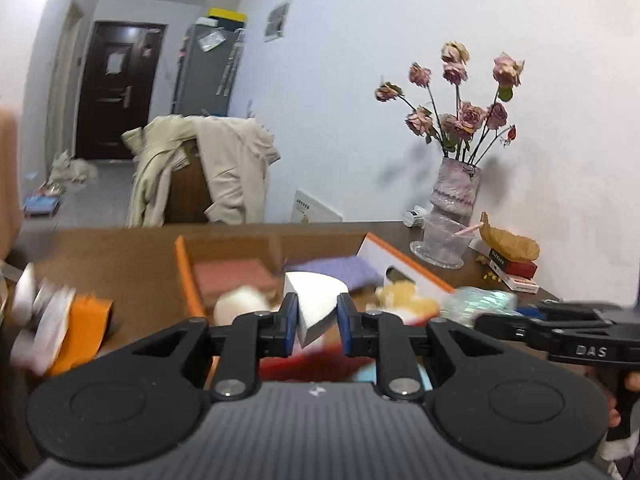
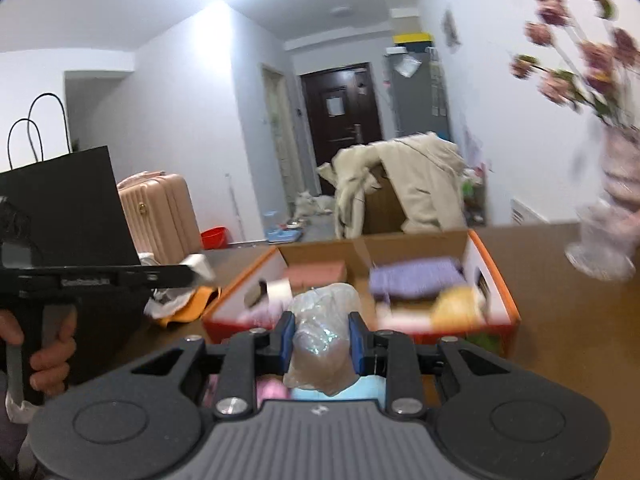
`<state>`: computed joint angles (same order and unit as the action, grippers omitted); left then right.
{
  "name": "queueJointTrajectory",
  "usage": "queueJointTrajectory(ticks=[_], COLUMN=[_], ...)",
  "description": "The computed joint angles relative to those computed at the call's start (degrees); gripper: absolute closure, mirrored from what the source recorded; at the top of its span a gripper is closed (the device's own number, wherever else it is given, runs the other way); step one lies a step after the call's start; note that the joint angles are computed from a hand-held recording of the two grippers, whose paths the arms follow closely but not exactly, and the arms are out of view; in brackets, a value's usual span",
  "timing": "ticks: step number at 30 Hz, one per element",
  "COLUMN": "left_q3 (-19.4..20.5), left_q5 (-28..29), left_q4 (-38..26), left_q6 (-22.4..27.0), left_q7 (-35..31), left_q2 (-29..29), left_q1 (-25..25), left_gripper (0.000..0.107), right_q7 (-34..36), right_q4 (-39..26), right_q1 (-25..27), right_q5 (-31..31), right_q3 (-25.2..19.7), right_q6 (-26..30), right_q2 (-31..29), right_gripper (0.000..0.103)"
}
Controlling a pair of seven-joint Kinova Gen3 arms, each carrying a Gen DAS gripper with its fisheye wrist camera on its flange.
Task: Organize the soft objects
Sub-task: 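Lower the wedge into the box with the left gripper while the right drops the bag in, then move both grippers back to the pink satin scrunchies on the table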
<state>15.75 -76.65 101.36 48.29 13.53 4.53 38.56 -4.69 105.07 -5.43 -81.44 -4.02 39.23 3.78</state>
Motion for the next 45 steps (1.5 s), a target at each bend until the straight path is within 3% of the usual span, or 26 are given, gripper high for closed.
queueJointTrajectory(ticks=[4, 9, 12, 14, 17, 22, 25, 28, 30, 33, 35, 37, 39, 41, 43, 45], left_q3=[3.58, 15.07, 19.36, 17.22, 9.34, -3.94, -10.33, -9.80, -10.95, -11.39, -11.17, -8.24, -4.49, -1.51, -2.32, -6.60], left_q5=[3.82, 9.15, 12.40, 16.89, 22.37, 25.59, 23.82, 18.31, 13.65, 6.66, 2.91, 1.67, 2.05, 2.99, 3.38, 4.59], left_q4=[-8.62, -19.59, -27.55, -30.86, -29.61, -26.03, -23.19, -20.95, -19.38, -16.08, -13.14, -11.08, -9.86, -9.24, -7.07, -4.83], left_q6=[-4.83, -4.20, -0.05, 0.58, -2.61, -5.31, -4.85, -1.09, 3.33, 10.32, 14.98, 18.75, 21.07, 23.40, 23.07, 22.01], left_q7=[-9.32, -20.97, -27.96, -32.21, -33.12, -32.12, -29.28, -25.43, -21.74, -15.61, -11.80, -9.78, -9.10, -7.23, -2.57, 2.09], left_q2=[6.12, 15.56, 21.84, 23.86, 22.38, 17.80, 14.13, 11.12, 9.52, 7.76, 7.07, 7.03, 7.65, 8.93, 8.99, 8.45], left_q1=[-10.03, -23.30, -26.75, -25.90, -22.39, -12.91, -5.93, -1.90, 3.41, 11.37, 16.68, 18.97, 19.45, 20.52, 23.87, 29.18], left_gripper=[0.086, 0.085, 0.078, 0.075, 0.060, 0.058, 0.054, 0.051, 0.045, 0.029, 0.018, 0.012, 0.011, 0.011, 0.011, 0.011], right_q7=[-9.32, -20.97, -27.07, -27.18, -25.49, -27.36, -24.19, -19.58, -15.42, -8.57, -3.91, -0.03, 3.55, 6.62, 8.16, 6.73], right_q4=[-10.62, -23.89, -29.33, -29.98, -29.08, -27.46, -25.07, -21.96, -18.99, -12.45, -7.15, -1.84, 3.47, 8.78, 14.09, 19.05], right_q1=[-8.59, -19.66, -19.31, -15.92, -9.25, 1.27, 4.58, 7.41, 7.35, 5.03, 4.90, 7.67, 12.38, 14.65, 13.39, 8.52], right_q5=[8.52, 19.59, 26.10, 27.18, 27.00, 30.54, 27.25, 22.48, 17.97, 10.99, 7.25, 4.95, 2.30, -0.59, -3.41, -4.32], right_q3=[4.08, 15.66, 13.90, 8.59, 0.63, -12.12, -14.10, -14.27, -11.48, -5.41, -3.83, -4.98, -8.89, -9.57, -7.57, -2.70], right_q6=[-3.75, 3.12, 5.81, 5.92, 5.18, -0.12, -2.70, -3.85, -3.42, -3.54, -4.66, -4.94, -6.15, -5.63, -6.03, -7.11], right_q2=[7.08, 16.24, 20.00, 20.91, 20.82, 19.24, 16.27, 12.10, 8.48, 2.47, -1.63, -5.54, -8.98, -12.24, -15.04, -17.81], right_gripper=[0.076, 0.075, 0.068, 0.063, 0.052, 0.052, 0.052, 0.052, 0.050, 0.046, 0.043, 0.040, 0.037, 0.035, 0.031, 0.031])
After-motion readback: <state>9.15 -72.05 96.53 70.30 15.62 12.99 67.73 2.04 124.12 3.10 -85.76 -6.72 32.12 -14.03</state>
